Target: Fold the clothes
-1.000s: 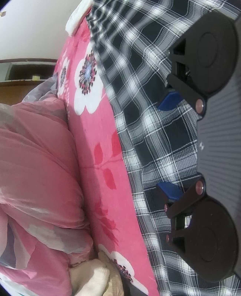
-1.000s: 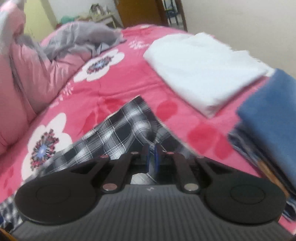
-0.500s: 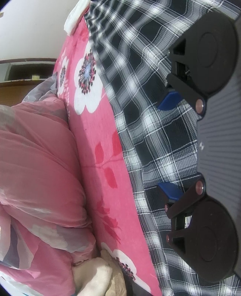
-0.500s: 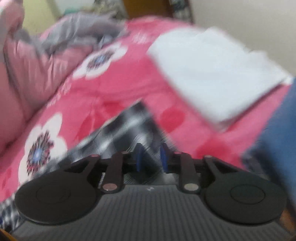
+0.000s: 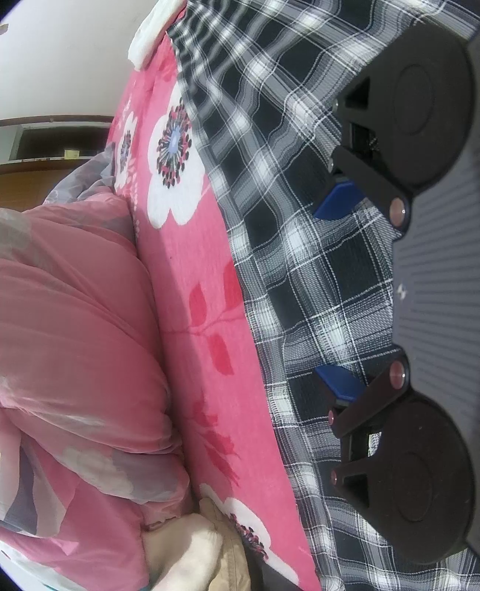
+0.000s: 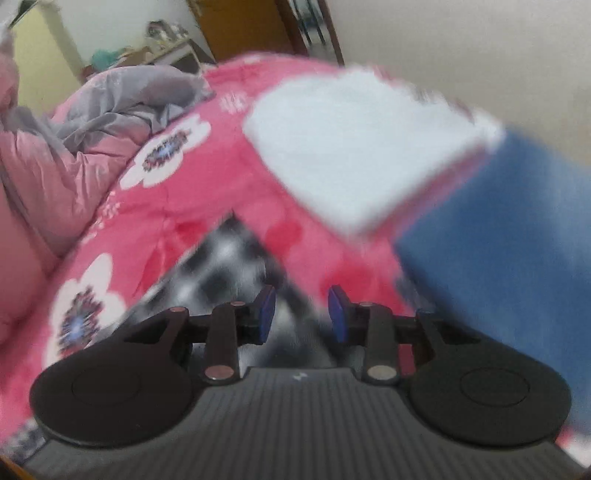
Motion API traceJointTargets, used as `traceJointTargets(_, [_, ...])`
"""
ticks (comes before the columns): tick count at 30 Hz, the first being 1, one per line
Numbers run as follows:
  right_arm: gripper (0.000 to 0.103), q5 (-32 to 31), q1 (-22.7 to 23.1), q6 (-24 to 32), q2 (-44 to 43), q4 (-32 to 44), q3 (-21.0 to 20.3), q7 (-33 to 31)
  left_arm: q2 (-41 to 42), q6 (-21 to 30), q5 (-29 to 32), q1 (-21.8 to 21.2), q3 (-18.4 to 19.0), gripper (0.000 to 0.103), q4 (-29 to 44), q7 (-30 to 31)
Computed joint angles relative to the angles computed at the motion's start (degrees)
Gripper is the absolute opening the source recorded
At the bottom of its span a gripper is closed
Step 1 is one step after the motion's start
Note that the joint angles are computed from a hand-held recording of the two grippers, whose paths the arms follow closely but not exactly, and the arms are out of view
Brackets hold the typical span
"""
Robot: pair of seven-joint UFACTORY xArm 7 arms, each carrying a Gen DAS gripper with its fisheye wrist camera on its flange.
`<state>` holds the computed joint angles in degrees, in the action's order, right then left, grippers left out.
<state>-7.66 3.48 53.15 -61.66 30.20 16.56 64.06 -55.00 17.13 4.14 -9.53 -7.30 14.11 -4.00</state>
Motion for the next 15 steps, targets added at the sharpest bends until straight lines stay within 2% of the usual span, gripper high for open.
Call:
traceJointTargets(2, [0.031,3.0,1.9,2.0,-3.6,-2.3,-0.5,2.2,0.0,0.1,0.1,0.1,-0.1,0.088,0.0,-0.1])
traceJointTargets(5, [0.031,4.0,2.3,1.0,-5.5,-5.1,0.2,4.5,-0.2,0.1,0.4,0.4,-0.7,0.088,-0.1,-0.4])
traceJointTargets(9, [0.031,4.0,3.6,-1.3,-4.4,-6.4,-0.5,3.2,-0.3,0.1,0.9,0.8,-1.3,0.089,-0.1,-0.9])
traceJointTargets(10, [0.025,3.8,4.0,-1.5,-3.8,-6.3,-0.5,2.4,-0.3,0.1,1.0,0.9,-1.4,0.089,-0.1,-1.1])
traceJointTargets(11, [0.004,3.1,4.0,-1.7,-3.0,-5.9,-0.1,1.6,-0.4,0.1,1.1,1.0,-1.5,0.089,-0.1,-1.2])
traceJointTargets(12, [0.0,2.3,4.1,-1.3,-2.7,-5.3,0.8,1.0,-0.4,0.1,1.2,1.0,-1.6,0.089,-0.1,-1.3])
traceJointTargets(15, [0.0,-2.0,4.7,0.4,-0.5,-1.6,4.9,-2.8,-0.6,0.0,1.5,1.1,-1.8,0.089,-0.2,-1.6])
